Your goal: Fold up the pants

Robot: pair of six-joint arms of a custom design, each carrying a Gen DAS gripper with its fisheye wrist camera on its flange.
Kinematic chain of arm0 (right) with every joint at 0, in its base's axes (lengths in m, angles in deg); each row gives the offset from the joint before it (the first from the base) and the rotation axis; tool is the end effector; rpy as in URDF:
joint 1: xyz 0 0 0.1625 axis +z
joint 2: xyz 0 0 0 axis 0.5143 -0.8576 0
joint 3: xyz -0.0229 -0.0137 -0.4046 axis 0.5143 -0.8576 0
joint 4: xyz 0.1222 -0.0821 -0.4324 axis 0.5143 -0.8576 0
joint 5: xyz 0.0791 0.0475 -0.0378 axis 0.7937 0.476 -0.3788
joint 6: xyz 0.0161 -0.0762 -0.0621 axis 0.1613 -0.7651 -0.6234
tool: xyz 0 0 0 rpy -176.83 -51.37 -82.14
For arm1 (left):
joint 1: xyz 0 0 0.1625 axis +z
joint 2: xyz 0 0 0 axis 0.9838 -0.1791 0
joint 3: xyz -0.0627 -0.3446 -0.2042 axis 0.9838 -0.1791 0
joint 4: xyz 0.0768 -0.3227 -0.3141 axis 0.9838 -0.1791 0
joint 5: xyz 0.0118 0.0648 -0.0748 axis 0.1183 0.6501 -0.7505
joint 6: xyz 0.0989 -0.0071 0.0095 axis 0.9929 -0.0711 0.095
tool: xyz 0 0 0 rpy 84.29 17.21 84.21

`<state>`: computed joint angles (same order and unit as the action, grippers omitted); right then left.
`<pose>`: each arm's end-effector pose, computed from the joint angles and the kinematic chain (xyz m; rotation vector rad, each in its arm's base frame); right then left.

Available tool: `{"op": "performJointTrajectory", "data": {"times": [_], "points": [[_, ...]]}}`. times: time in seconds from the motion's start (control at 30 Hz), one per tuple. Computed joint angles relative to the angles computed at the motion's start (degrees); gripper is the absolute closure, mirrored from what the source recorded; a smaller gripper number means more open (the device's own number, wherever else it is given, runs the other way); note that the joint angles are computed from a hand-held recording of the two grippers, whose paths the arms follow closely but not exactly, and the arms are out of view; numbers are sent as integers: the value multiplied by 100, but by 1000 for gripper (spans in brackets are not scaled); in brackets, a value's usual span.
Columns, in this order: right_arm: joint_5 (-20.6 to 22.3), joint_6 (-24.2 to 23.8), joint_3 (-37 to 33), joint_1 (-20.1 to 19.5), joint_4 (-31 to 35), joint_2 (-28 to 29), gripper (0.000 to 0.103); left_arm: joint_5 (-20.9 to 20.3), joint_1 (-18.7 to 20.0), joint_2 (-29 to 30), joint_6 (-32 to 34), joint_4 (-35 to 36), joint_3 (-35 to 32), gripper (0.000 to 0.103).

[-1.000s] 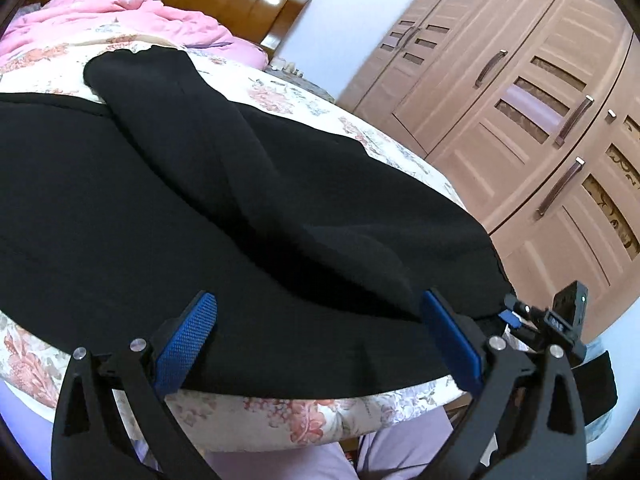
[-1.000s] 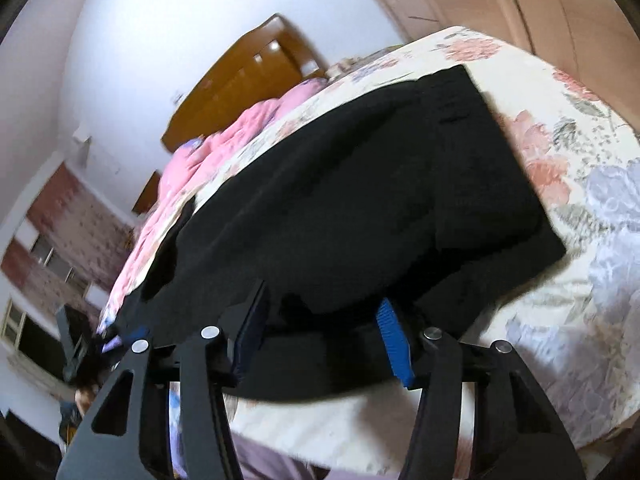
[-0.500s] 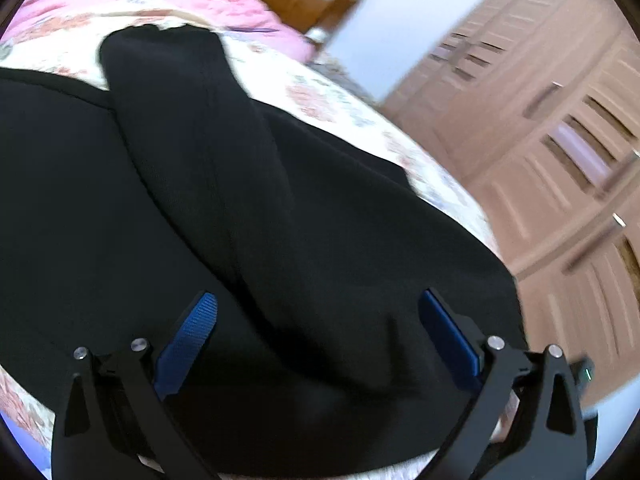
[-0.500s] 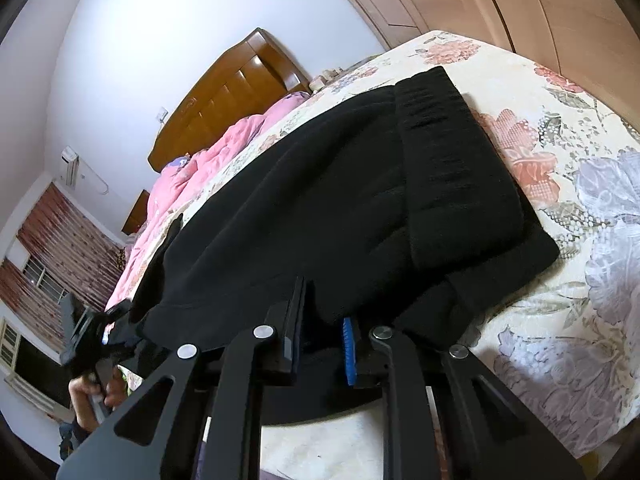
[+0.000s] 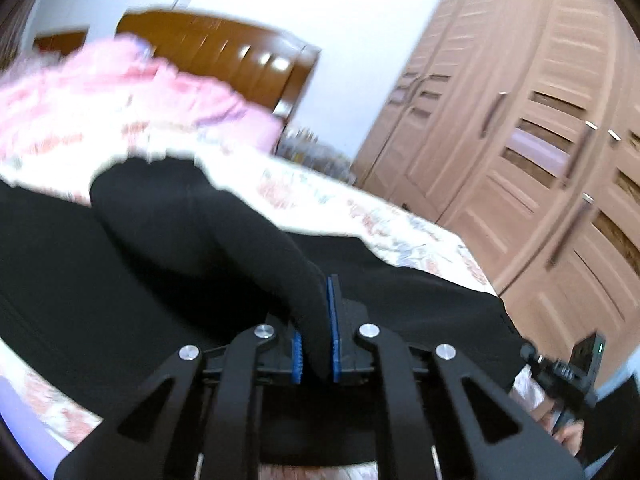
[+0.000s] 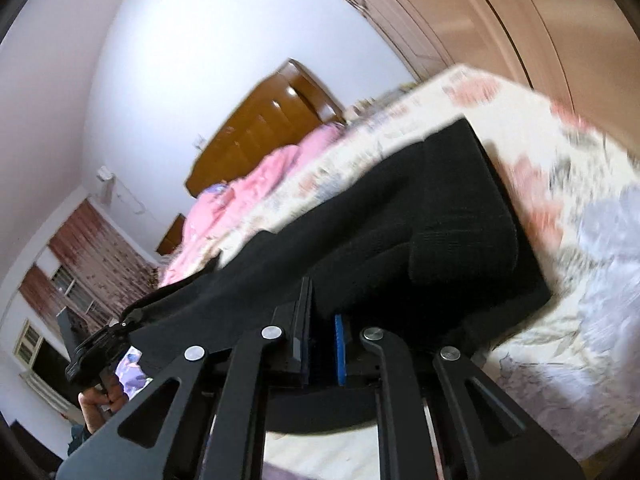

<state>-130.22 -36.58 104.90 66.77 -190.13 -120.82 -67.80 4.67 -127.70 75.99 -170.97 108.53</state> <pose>0.2072 -0.5096 -0.0320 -0.3374 2.7987 -1.2629 0.1102 -0.4849 0.4026 0.3328 2.4600 -1.3555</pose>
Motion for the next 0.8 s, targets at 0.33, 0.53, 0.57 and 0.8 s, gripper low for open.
{"op": "performJointTrajectory", "data": {"times": [0.33, 0.53, 0.57, 0.8], "points": [[-90, 188, 165, -264, 352, 45, 95, 618, 496, 491, 240, -112, 353, 94], [-17, 361, 174, -295, 351, 48, 95, 605, 520, 346, 307, -32, 430, 94], [-6, 365, 176, -292, 357, 32, 95, 606, 513, 380, 309, -55, 413, 93], [-189, 373, 101, -205, 415, 112, 87, 601, 501, 543, 303, -145, 328, 93]]}}
